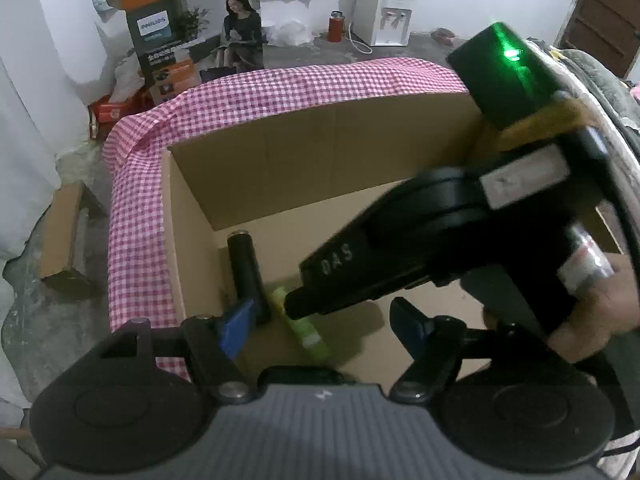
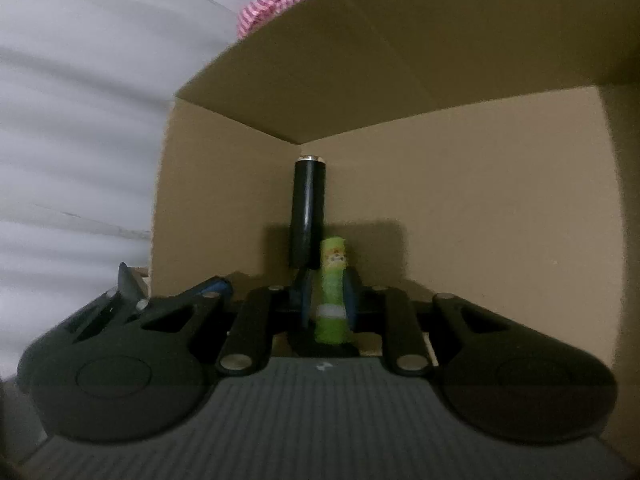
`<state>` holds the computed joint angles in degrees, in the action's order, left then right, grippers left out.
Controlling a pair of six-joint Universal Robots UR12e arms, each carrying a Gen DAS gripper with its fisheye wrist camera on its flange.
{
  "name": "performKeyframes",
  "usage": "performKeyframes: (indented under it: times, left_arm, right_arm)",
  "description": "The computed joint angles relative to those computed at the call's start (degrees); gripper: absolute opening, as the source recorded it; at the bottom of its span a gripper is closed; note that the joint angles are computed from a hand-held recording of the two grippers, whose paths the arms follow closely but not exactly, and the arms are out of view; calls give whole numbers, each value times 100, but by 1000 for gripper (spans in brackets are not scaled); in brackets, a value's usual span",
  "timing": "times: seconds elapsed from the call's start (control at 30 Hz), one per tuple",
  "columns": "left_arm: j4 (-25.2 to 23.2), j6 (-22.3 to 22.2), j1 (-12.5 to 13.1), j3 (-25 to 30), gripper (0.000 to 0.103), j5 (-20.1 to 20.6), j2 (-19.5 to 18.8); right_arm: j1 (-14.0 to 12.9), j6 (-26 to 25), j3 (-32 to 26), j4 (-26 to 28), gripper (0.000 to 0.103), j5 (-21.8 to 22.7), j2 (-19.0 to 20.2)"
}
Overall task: Organize rigid objects
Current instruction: 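Lower the glue stick into the box and open the right gripper, then grip the rim of the purple lid with the right gripper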
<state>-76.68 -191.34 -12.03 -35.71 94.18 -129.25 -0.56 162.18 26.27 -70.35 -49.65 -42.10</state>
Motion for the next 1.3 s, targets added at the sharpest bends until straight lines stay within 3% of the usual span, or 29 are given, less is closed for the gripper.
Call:
performKeyframes:
  times: [0.1,0.27,0.43,0.67,0.87,1.0,1.07,1.3]
  left_arm:
    - [196,-40,-6,-165,75,18,87]
    - [710,-63,-32,-593,75,-30,376]
    - [1636,61,-138,-1273,76,-38,856]
    - [2772,351,-307,-2303,81,-622,1493]
    - [2910,593,-490,-2856,82,-1138,1686]
    - [2754,851,-681,-2973,82,-918,1571]
    - [2662,987,-784,-2950,82,-598,1457]
    - [2281,1104,-883,-2809,81,-249,1189]
  right_arm:
    - [-17,2,-158,125,36,163,80]
    - [-165,28,363,-425,37,382,-300]
    - [-489,-343,1693,-1432,38,926,-1246]
    - [-1106,-730,3602,-2717,39,1501,-2554]
    - [-1445,-730,4805,-3343,39,1199,-3180]
    - [-1455,-538,5468,-4133,39,615,-3372]
    - [-1403,-476,5655,-4474,39,210,-3410]
    - [-1225,-717,5724,-4667,36,-277,-3281]
